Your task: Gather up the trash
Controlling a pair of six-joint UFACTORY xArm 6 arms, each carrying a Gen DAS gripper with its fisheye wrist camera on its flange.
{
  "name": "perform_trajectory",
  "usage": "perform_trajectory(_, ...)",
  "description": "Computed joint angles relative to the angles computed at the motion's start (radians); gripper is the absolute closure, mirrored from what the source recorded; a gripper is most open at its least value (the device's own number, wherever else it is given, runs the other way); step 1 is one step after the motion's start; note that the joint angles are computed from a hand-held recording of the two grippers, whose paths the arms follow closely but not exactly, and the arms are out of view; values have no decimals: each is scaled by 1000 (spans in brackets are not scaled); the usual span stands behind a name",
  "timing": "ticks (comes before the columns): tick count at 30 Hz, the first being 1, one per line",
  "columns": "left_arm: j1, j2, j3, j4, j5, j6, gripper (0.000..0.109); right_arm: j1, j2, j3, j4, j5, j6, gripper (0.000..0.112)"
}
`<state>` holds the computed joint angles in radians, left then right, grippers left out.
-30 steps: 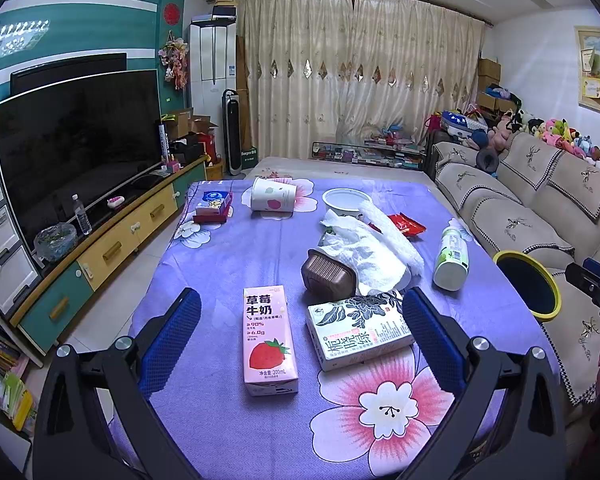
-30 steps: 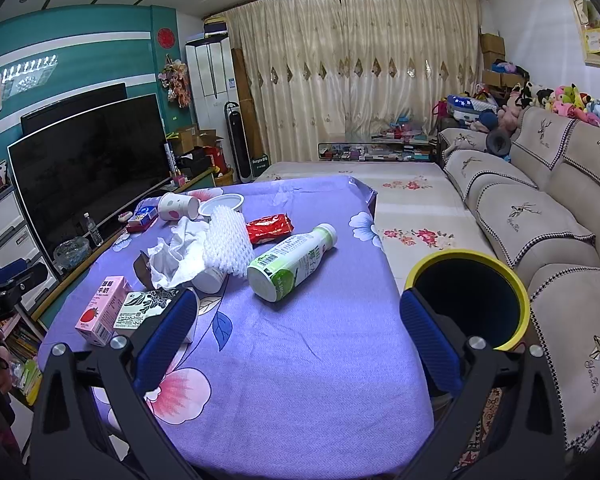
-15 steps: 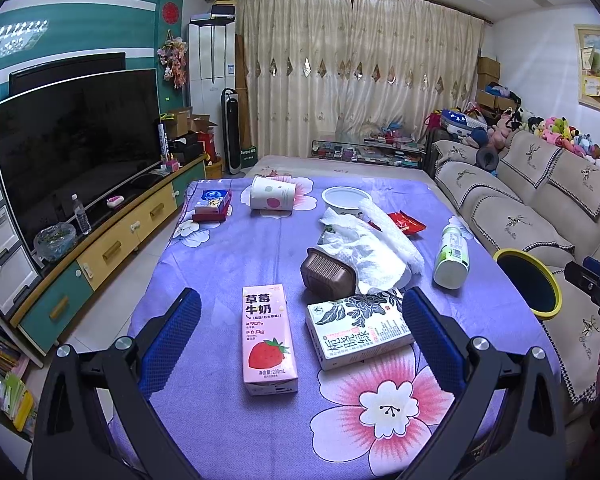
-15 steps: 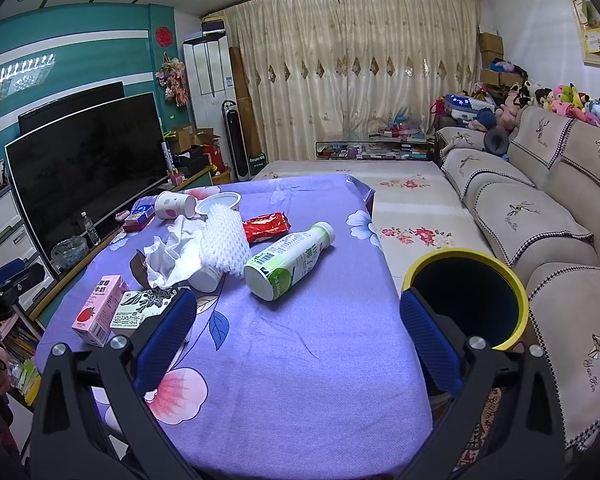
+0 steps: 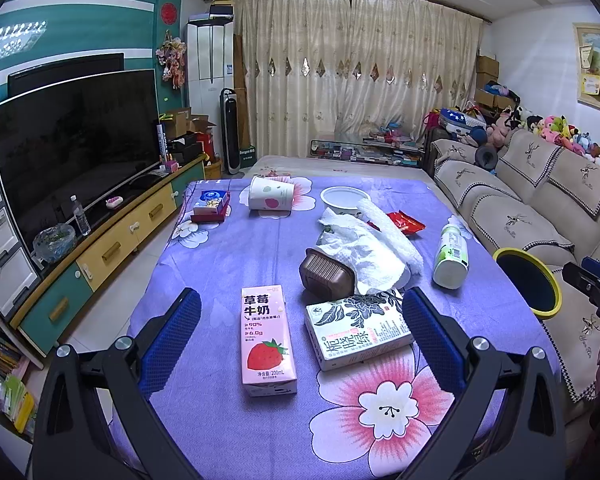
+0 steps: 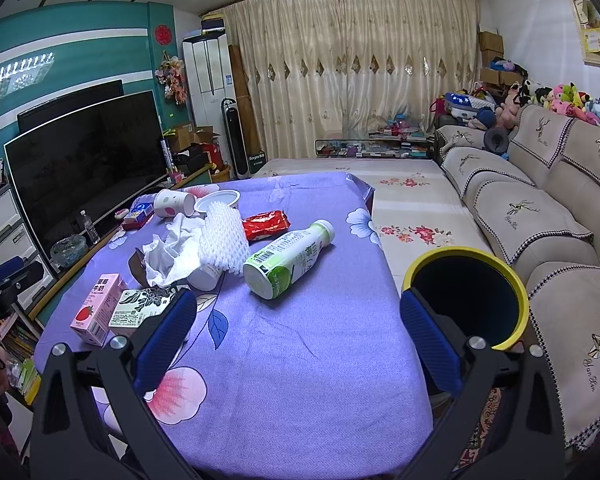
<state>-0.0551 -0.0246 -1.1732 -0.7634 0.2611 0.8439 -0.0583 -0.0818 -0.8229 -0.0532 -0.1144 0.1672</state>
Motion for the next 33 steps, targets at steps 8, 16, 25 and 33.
perform_trajectory(8,-1,2,-1,-1,0,1,9,2,1,0,16,0,-16,15)
perform_trajectory(16,-1,10,-6,12,-1,-11,9,6,16,-13,37,14,-38,15)
perform_trajectory(25,22,89,-71,41,26,-49,9,19,195,-205,-190,58,183,15)
perform_trajectory(33,48,188,-167,69,55,-79,9,36,473,-542,-448,217,520,15)
